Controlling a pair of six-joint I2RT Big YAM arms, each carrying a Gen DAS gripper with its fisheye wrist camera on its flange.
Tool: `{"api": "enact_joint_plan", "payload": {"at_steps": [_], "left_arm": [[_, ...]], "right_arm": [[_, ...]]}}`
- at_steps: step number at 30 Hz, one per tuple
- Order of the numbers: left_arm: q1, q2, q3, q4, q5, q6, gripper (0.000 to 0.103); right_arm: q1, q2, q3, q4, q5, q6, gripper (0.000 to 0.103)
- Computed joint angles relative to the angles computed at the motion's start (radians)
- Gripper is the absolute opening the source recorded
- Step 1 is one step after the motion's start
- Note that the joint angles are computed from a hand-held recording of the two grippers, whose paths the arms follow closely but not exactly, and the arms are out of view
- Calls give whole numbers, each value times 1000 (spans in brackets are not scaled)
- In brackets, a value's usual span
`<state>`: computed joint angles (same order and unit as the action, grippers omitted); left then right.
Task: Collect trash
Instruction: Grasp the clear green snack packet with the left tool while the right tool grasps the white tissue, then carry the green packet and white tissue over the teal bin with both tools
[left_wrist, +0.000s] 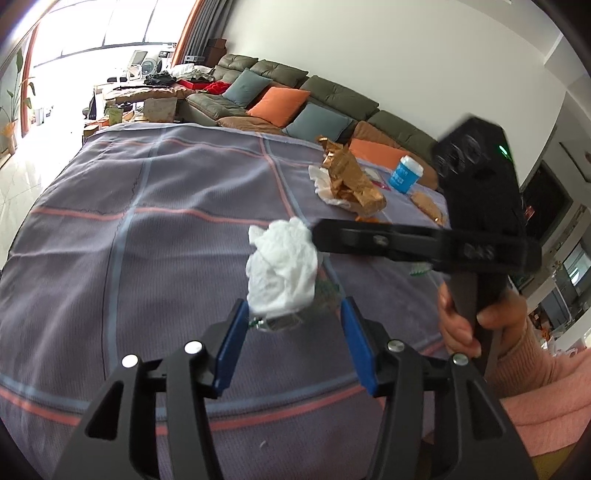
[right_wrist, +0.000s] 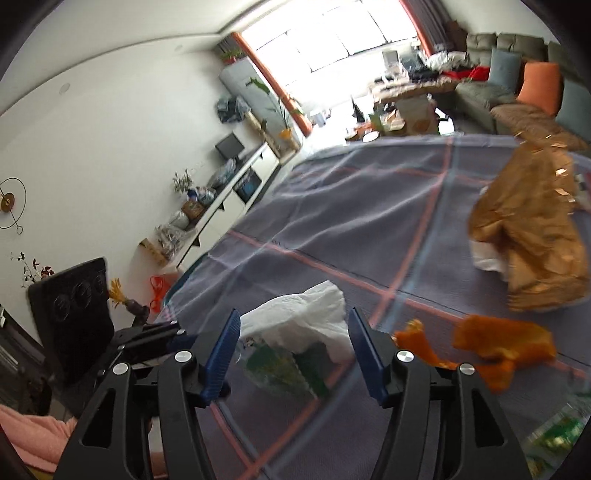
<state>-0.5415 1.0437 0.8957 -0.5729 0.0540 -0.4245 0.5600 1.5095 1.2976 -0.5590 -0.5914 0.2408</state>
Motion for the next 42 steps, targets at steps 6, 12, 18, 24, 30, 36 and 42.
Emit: {"api": "enact_joint_plan", "payload": {"at_steps": [6, 12, 18, 24, 30, 36, 42], "left_arm": [[6, -10, -19, 8, 10, -16, 53], [7, -7, -22, 22, 23, -28, 53], [10, 28, -9, 50, 41, -54, 53], [23, 66, 18, 66, 41, -80, 53], [27, 103, 42, 54, 31, -110, 51], [29, 111, 48, 49, 16, -119, 40], [37, 91, 32, 52, 17, -126, 33]], "right_arm": [[0, 24, 12, -21, -61, 5, 14], [-28, -31, -35, 72, -80, 79, 13], [-35, -90, -58, 136, -15, 96, 12], [-45, -120, -66, 146, 23, 87, 12], [-52, -120, -76, 148, 26, 96, 13], [-57, -106, -69, 145, 24, 94, 13], [-56, -112, -75, 147, 19, 97, 12]]}}
